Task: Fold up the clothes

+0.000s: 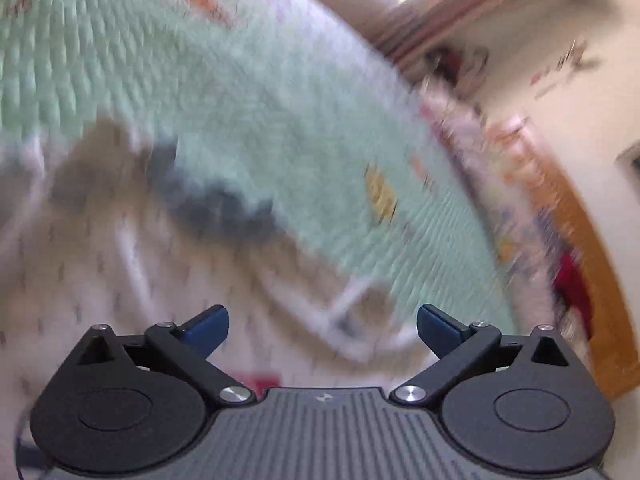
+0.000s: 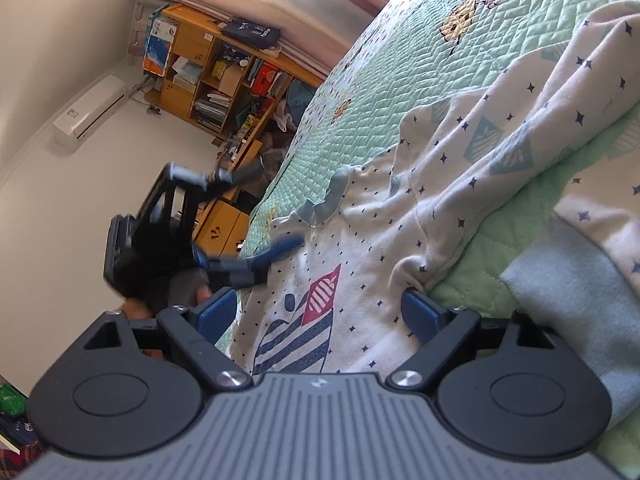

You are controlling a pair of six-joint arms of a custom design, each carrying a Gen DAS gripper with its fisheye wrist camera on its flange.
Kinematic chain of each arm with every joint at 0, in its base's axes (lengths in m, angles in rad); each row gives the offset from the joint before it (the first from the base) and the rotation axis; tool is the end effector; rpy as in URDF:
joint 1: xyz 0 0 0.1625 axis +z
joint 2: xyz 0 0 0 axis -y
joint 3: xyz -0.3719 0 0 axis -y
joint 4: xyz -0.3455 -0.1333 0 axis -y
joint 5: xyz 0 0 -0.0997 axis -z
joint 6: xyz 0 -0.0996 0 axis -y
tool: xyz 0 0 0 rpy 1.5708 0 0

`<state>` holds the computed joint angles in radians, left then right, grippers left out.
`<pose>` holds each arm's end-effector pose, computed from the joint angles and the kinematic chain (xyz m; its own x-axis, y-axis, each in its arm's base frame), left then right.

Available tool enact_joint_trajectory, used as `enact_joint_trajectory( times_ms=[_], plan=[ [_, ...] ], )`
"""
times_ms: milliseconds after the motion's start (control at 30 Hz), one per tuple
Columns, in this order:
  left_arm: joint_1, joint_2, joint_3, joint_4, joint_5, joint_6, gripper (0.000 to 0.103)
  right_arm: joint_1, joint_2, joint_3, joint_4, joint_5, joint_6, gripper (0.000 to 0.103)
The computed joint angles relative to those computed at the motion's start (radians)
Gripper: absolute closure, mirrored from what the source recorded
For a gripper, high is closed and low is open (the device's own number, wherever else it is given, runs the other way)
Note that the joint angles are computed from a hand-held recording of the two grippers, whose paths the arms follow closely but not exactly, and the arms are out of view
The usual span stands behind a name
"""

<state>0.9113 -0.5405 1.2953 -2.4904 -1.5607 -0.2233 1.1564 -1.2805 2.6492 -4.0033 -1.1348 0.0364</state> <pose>-0.3137 -0.6238 0.0353 -0.9055 0.4236 0.0266 0.4142 0.8956 -0.1622 0.0385 -0.3481 0.2237 -0.9706 0.0432 -0.2367 0.2310 0.4432 -0.8662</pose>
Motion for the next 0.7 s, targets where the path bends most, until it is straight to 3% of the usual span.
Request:
enact_joint_trajectory(
  times_ms=[100,200,233,300,400,533,567,700],
  plan=[
    [-0.024,0.047,0.002,-0.069,0.089,0.069,0.001,0.005,0.0,-0.001,0.001,-0.007,-0.004,0.013],
    [-0.074,0.113,-0.06,-0.118,0.286,0.106,0.007,0.001,-0.001,0.0,0.001,-0.002,-0.005,0.013],
    [-0.083,0.126,-0.085,-0.099,0.314,0.093,0.007,0.004,-0.001,-0.001,0.004,-0.006,-0.008,0.013],
    [-0.089,0.123,-0.106,-0.053,0.303,0.061,0.008,0.014,-0.007,-0.005,0.016,-0.021,-0.013,0.013],
    [-0.089,0.045,-0.032,-0.013,0.201,0.079,0.012,0.024,-0.015,-0.009,0.032,-0.037,-0.018,0.013],
    [-0.07,-0.071,0.109,0.019,0.06,0.109,0.005,0.042,-0.025,-0.007,0.046,-0.065,-0.03,0.013],
    [-0.065,-0.083,0.14,0.007,0.065,0.084,0.001,0.051,-0.026,-0.007,0.046,-0.078,-0.034,0.013],
    [-0.067,-0.072,0.176,-0.082,0.153,0.045,0.009,0.071,-0.014,-0.009,0.03,-0.109,-0.045,0.013]
  ],
)
